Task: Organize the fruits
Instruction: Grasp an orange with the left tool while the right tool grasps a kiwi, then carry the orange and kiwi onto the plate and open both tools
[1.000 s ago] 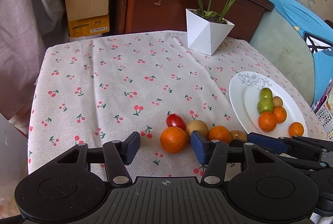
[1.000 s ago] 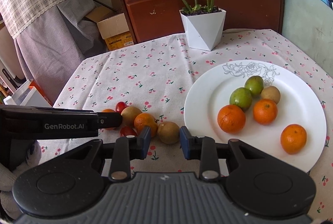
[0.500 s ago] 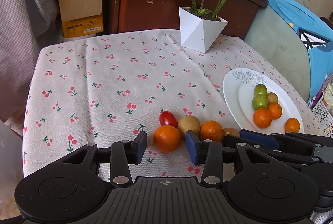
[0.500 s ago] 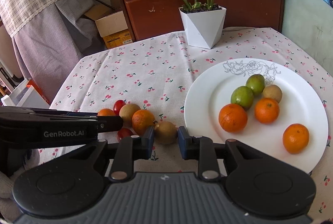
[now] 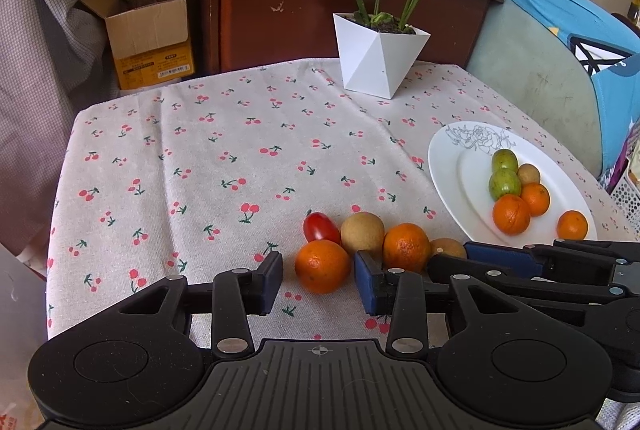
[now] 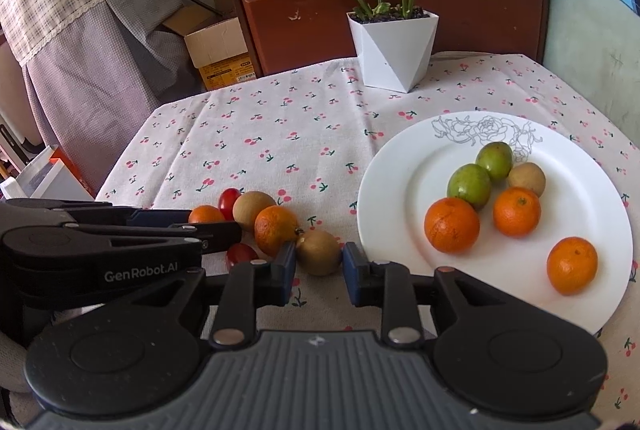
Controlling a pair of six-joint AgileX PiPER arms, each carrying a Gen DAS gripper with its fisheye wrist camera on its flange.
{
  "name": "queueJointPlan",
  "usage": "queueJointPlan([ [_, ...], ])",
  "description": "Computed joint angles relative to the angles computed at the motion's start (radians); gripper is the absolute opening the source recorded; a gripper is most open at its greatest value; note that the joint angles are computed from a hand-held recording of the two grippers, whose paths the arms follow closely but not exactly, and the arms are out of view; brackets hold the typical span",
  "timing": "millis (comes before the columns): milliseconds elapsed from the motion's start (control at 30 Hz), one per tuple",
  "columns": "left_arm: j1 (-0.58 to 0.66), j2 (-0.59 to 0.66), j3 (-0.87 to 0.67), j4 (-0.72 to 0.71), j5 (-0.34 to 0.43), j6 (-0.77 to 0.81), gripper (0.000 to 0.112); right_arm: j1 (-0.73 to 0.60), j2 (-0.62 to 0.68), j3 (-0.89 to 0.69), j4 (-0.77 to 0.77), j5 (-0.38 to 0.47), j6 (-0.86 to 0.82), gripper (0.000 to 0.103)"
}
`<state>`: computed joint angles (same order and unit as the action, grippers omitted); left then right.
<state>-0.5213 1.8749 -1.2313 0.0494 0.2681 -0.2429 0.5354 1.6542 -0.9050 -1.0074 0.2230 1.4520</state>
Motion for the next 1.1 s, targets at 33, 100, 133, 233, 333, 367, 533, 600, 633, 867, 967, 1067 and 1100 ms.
queueJointPlan([
  [33,-0.005,-0.001,0.003,0.037,-0.003,-0.032,0.035,0.003,0.001,-0.001,-0.012,0.004,0.010,0.027],
  [100,-0.010,-0.003,0.010,0.083,-0.009,-0.070,0.033,0.004,0.002,-0.001,-0.014,0.007,0.012,0.026],
  [133,-0.011,-0.004,0.011,0.092,-0.010,-0.076,0.031,0.004,0.001,-0.001,-0.011,0.008,0.011,0.026],
  [233,-0.004,-0.009,0.013,0.051,-0.009,-0.042,0.026,0.000,-0.004,0.001,0.006,0.004,0.005,0.025],
  [333,-0.001,-0.011,0.013,0.046,-0.010,-0.049,0.026,-0.011,-0.017,0.007,0.016,-0.006,0.007,0.025],
  [367,-0.002,-0.012,0.014,0.057,-0.013,-0.065,0.026,-0.015,-0.024,0.010,0.005,-0.010,0.022,0.025],
  [533,0.006,-0.027,0.012,-0.009,-0.019,-0.032,0.026,-0.037,-0.066,0.026,-0.025,-0.021,0.074,0.025],
  [600,0.004,-0.035,0.009,-0.008,-0.024,-0.039,0.026,-0.048,-0.089,0.034,-0.065,-0.026,0.116,0.025],
  [633,0.004,-0.038,0.006,-0.023,-0.027,-0.027,0.026,-0.056,-0.102,0.038,-0.087,-0.030,0.142,0.025],
  [867,0.002,-0.040,-0.037,-0.301,-0.034,0.210,0.026,-0.123,-0.190,0.071,-0.149,-0.037,0.222,0.025],
  [967,-0.012,-0.022,-0.085,-0.356,-0.008,0.264,0.026,-0.166,-0.228,0.086,-0.073,-0.044,0.159,0.025],
  [1067,-0.023,0.009,-0.151,-0.448,0.036,0.352,0.026,-0.211,-0.254,0.102,0.075,-0.048,0.014,0.025],
  [1100,-0.027,0.020,-0.173,-0.467,0.048,0.371,0.026,-0.224,-0.260,0.106,0.123,-0.043,-0.036,0.025],
])
